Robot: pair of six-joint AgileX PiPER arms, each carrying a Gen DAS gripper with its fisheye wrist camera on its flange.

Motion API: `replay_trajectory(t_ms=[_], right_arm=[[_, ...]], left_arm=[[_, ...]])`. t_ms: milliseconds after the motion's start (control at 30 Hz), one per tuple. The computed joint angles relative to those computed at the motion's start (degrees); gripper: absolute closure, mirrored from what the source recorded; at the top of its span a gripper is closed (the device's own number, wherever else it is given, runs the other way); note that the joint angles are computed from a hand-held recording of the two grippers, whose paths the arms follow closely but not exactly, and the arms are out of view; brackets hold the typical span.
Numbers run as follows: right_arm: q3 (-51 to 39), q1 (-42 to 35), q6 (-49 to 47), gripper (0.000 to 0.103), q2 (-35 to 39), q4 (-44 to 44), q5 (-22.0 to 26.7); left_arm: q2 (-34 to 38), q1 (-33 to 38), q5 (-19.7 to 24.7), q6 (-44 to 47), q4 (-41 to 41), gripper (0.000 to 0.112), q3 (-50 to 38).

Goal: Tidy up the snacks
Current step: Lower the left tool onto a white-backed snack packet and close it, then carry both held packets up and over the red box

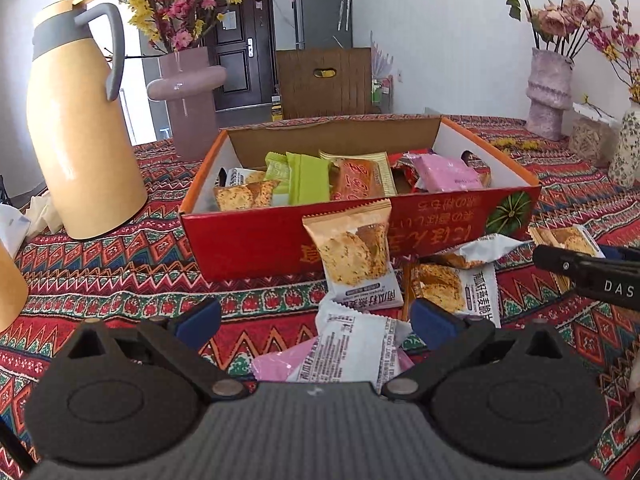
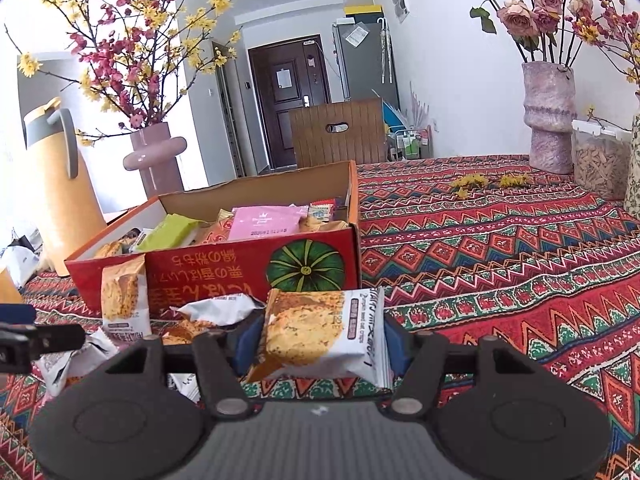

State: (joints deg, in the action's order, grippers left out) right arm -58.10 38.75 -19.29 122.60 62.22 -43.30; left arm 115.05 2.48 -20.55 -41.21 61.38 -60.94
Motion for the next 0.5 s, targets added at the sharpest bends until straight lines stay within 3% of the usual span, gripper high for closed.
replay_trajectory(t_ms=[200, 500], right_arm=[[0.39, -0.05, 1.26, 0.041, -0.06, -1.23, -0.13], [0.57, -0.01, 1.77, 0.041, -0.06, -1.67, -0.34]], left_arm=[[1.66, -0.91, 1.97, -6.93, 7.66, 0.064, -2.33], [0.6, -0.12, 0.38, -3.44, 3.59, 0.07, -1.03]])
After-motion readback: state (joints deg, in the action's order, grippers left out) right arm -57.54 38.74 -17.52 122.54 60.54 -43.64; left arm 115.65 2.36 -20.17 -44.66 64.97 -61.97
